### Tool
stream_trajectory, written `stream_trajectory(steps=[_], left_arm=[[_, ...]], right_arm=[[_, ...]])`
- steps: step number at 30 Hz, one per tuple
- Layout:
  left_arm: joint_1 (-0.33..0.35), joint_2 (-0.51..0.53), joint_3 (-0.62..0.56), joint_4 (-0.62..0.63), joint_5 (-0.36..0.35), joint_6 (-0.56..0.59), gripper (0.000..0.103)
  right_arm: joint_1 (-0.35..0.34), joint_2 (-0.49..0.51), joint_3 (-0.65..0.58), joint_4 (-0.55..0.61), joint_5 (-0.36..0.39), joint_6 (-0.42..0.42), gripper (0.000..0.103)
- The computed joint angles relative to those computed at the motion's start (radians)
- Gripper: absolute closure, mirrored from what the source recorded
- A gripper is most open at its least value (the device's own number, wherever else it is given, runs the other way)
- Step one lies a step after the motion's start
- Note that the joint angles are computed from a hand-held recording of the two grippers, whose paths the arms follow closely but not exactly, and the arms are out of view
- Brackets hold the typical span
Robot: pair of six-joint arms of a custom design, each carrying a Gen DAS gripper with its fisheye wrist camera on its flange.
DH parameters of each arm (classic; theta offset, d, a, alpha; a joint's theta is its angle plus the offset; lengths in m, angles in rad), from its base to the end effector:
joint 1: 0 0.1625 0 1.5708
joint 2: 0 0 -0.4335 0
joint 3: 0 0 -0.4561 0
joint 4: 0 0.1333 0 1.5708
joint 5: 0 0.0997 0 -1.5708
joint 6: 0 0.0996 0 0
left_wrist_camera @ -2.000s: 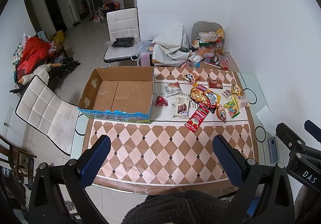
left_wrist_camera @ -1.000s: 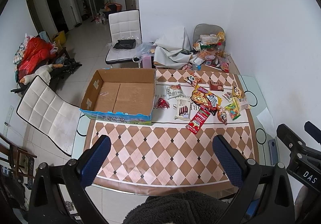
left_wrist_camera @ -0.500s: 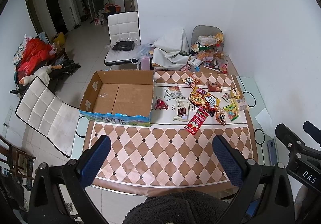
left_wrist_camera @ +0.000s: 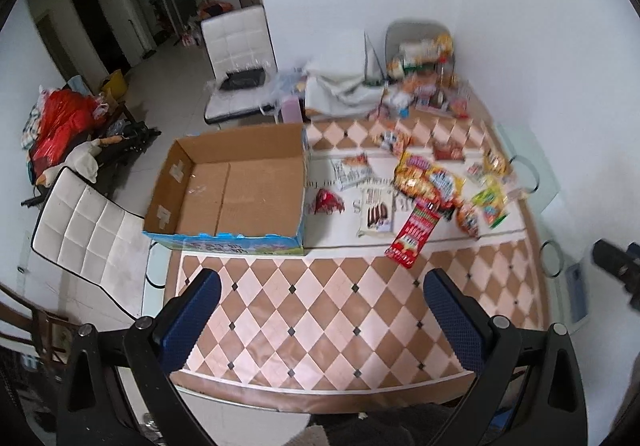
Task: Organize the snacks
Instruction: 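Grasp the white Franzzi cookie pack with left tool while right tool grasps yellow Mie Sedaap pack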
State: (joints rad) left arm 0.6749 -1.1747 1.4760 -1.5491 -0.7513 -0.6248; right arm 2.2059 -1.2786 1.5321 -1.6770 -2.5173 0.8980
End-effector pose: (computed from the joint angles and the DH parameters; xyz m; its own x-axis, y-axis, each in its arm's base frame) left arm -0.3989 -0.5831 0.3310 -0.6321 0.2032 -0.7478 0.4570 0.8771 -0.1479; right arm 0.4317 -0.4973 0.3910 -0.7082 0.3469 0.6149 -0.0529 0.8424 -0.5362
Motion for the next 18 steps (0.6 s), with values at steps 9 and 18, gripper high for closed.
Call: stream_trajectory(steps=[9,18], left_arm=[[0.117,0.235,-0.112,-0.023,-0.047,0.082,0.0],[0.22,0.41,-0.235,0.005,-0.125,-0.007,0.0]], right_arm=[[-0.276,-0.024,0.096,-0.268,0.11,-0.311,0.0],[-0.452,0.307,-0.217,-0.212,0.194,-0.816,0.0]])
